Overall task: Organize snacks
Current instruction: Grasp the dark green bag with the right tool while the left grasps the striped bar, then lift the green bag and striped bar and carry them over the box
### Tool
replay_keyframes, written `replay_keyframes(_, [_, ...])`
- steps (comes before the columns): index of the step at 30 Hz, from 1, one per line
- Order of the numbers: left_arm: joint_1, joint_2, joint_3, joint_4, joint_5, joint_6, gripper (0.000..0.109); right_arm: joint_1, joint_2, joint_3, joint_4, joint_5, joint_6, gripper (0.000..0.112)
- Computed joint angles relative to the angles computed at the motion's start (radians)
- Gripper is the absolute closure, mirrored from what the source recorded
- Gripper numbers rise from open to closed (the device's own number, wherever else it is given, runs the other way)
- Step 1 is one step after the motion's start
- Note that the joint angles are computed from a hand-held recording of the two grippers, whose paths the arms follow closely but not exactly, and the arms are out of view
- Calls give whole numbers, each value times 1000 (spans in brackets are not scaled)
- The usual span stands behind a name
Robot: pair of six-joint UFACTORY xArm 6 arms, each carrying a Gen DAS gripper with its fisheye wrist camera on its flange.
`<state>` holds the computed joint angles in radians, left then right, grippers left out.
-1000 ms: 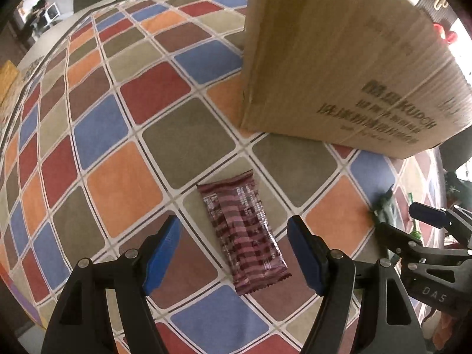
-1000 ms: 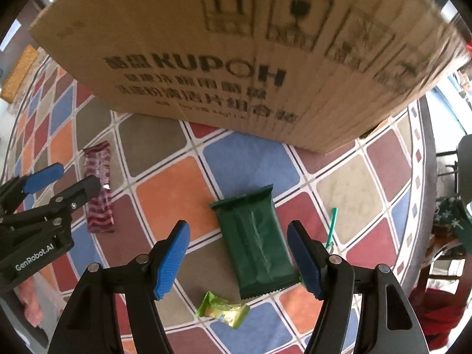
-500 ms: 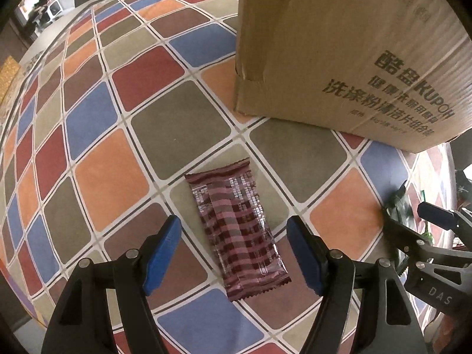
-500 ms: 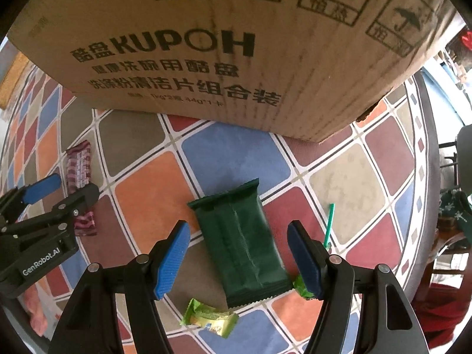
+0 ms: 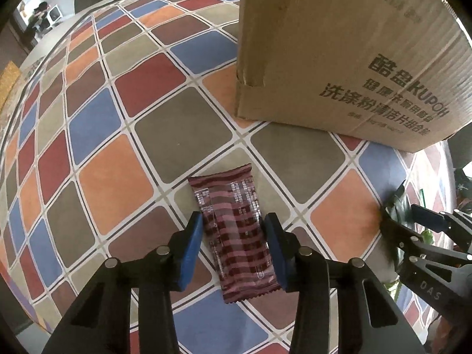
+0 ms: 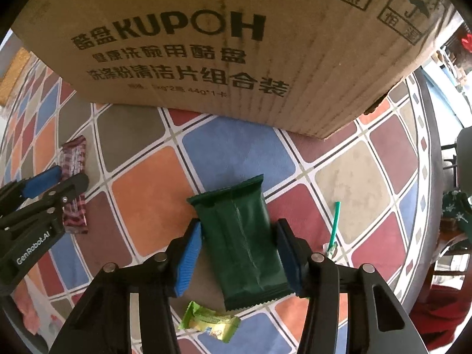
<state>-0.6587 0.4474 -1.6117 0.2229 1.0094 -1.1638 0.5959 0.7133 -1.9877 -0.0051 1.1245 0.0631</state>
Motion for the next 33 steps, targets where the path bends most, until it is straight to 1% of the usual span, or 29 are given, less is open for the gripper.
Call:
replay_keyframes(3, [2, -4, 6, -7, -16, 21, 69, 6, -36, 73, -9, -55, 13, 63])
replay_keyframes(5, [6, -28, 47, -22, -55, 33, 70, 13, -54, 102, -8, -83, 22, 63])
replay_keyframes(6, [7, -31, 52, -27, -61, 38, 71, 17, -49, 87, -9, -80, 25, 63])
replay_keyframes(9, [-1, -38, 48, -25, -64, 50, 71, 20, -76, 134, -6, -125, 29, 63])
replay_keyframes(10, [-3, -40, 47, -22, -67, 52, 71, 24, -108, 177, -5, -145, 33, 63])
replay_keyframes(12, [-9, -45, 44, -17, -70, 60, 71, 27, -122, 198, -5, -160, 37, 63])
replay_keyframes(17, [-26, -78, 54, 32, -70, 57, 71, 31, -153, 240, 14, -190, 41, 63])
replay_keyframes(19, [-36, -90, 63, 47, -81, 49, 71, 25, -153, 226, 31, -186, 35, 63])
replay_keyframes(23, [-63, -104, 42, 97, -73, 20, 71, 24, -204, 290, 51, -233, 33, 63])
replay_keyframes(27, [-71, -122, 27, 146, -62, 25, 71, 27, -273, 358, 55, -287, 40, 63])
replay_keyframes(30, [-78, -136, 11, 188, -58, 26, 71, 37, -282, 328, 50, -298, 54, 63])
replay_keyframes(32, [-79, -143, -2, 211, -57, 31, 71, 36, -283, 270, 35, -278, 63, 63])
replay_keyframes(33, [-80, -147, -11, 226, -54, 32, 71, 37, -291, 272, 27, -290, 68, 63])
